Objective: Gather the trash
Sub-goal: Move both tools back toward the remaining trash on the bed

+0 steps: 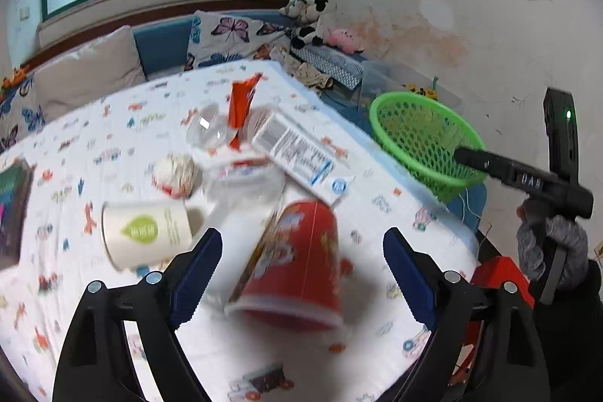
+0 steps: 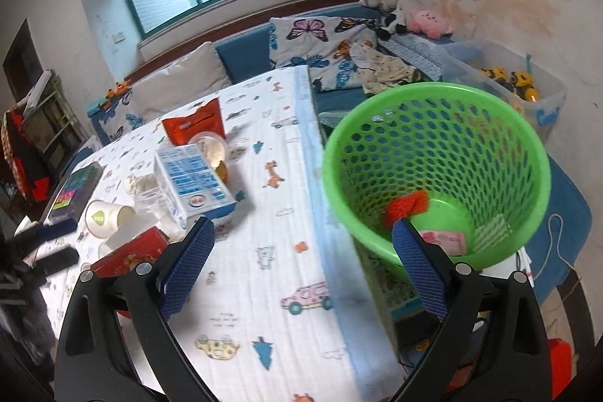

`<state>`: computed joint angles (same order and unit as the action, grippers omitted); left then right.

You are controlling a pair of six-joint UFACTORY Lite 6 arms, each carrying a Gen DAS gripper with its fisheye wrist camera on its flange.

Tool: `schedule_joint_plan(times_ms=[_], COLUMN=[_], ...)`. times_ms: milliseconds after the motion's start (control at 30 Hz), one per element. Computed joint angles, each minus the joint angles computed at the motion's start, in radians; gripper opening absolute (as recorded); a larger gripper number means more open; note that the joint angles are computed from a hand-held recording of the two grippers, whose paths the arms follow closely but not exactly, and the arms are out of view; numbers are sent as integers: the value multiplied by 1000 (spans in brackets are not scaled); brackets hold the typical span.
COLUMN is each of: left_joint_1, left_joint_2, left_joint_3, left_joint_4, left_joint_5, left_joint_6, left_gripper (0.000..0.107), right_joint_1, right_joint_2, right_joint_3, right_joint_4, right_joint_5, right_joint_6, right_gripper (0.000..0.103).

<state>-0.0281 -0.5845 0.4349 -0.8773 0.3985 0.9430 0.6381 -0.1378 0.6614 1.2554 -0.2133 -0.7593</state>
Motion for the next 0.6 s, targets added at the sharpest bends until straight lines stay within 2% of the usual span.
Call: schedule_joint_plan(times_ms=[133, 267, 500, 600], left_joint_1=[34, 19, 51, 32], left_joint_2=[-20, -36, -5, -18], left_joint_3=[-76, -144, -195, -225], left_joint_4=[-97, -159, -390, -489], left_joint_5=[8, -49, -45, -76], left_joint_6=[107, 175, 405, 511], left_gripper=[86, 87, 88, 88], right_joint_1=[30, 45, 54, 57], right_joint_2=[47, 83, 149, 176], right_joint_3=[41, 74, 129, 154], right_joint_4=[9, 1, -73, -81], right_joint_5=[-4, -1, 21, 30], right_joint_6=[-6, -3, 57, 60], right_gripper=[95, 95, 95, 95])
